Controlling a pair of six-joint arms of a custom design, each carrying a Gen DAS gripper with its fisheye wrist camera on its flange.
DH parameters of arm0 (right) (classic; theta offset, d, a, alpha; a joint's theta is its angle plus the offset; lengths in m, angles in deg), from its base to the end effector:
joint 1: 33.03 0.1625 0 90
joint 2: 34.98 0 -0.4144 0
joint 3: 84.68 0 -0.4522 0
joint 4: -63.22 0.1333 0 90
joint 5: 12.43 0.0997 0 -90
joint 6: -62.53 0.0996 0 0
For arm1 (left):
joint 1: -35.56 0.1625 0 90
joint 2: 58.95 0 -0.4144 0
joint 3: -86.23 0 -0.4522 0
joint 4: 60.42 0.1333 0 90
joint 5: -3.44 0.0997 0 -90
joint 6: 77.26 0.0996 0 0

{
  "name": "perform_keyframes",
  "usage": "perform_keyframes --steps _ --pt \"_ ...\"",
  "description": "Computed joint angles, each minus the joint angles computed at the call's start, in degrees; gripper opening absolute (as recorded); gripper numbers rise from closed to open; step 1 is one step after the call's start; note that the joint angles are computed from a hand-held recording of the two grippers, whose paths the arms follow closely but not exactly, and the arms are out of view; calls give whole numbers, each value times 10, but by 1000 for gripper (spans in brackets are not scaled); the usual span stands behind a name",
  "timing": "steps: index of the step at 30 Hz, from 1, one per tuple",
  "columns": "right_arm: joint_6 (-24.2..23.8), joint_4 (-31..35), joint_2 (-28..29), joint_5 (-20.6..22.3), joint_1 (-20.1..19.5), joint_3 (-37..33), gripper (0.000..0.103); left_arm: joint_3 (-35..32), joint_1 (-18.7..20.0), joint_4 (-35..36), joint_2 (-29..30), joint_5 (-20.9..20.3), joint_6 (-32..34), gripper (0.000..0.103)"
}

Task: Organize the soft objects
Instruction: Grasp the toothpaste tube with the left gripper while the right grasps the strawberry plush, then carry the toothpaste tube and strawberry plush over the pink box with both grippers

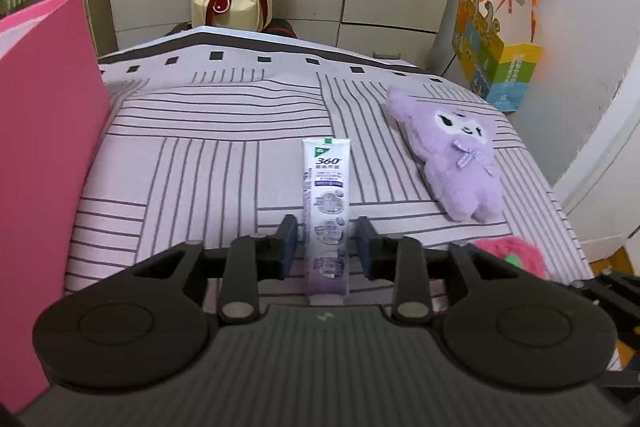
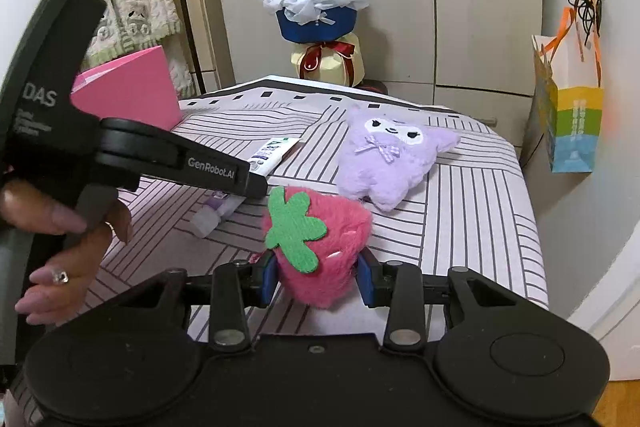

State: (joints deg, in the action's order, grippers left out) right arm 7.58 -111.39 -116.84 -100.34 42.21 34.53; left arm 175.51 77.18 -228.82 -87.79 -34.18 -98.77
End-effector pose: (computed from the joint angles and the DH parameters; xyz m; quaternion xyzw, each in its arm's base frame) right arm -0.0100 -0.5754 0.3041 0.3216 -0.8577 0.3384 0.2153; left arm -0.3821 -0.6233 -0.0580 0.1389 0.8781 -0.3645 0.2771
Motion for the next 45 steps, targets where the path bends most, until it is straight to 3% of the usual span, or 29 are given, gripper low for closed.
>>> perform_keyframes --steps 2,4,5,6,12,19,22,29,32,34,36,40,45 --pt "6 2 5 -3 1 -4 44 -2 1 -2 1 -7 -2 43" --pt "10 -3 10 -9 2 -5 45 -6 -3 12 5 8 -2 37" --pt "11 -6 11 -8 1 -5 45 -7 -5 16 7 22 -4 25" --pt "11 -9 11 -8 1 -4 45 -6 -6 14 9 30 1 23" --pt "14 -37 8 -2 0 11 42 23 -17 -36 3 37 33 22" --pt "61 -46 -22 23 -9 43 42 74 -42 -128 -15 33 79 22" --pt "86 -33 -34 18 -11 48 43 102 -53 -147 -31 29 76 22" --pt "91 -31 -68 11 -12 79 43 165 -72 -156 -80 5 46 22" --pt "88 -36 -86 15 -11 99 43 190 -82 -137 -106 -2 35 22" --pt "105 -27 -100 19 -8 108 43 201 -91 -78 -125 7 12 22" --pt "121 -7 -114 22 -6 113 43 214 -97 -56 -143 -6 6 22" --pt "108 -6 -139 5 12 132 43 240 -109 -17 -179 -30 -19 22" --pt "108 86 -172 -34 38 126 43 276 -124 13 -229 -53 -42 22"
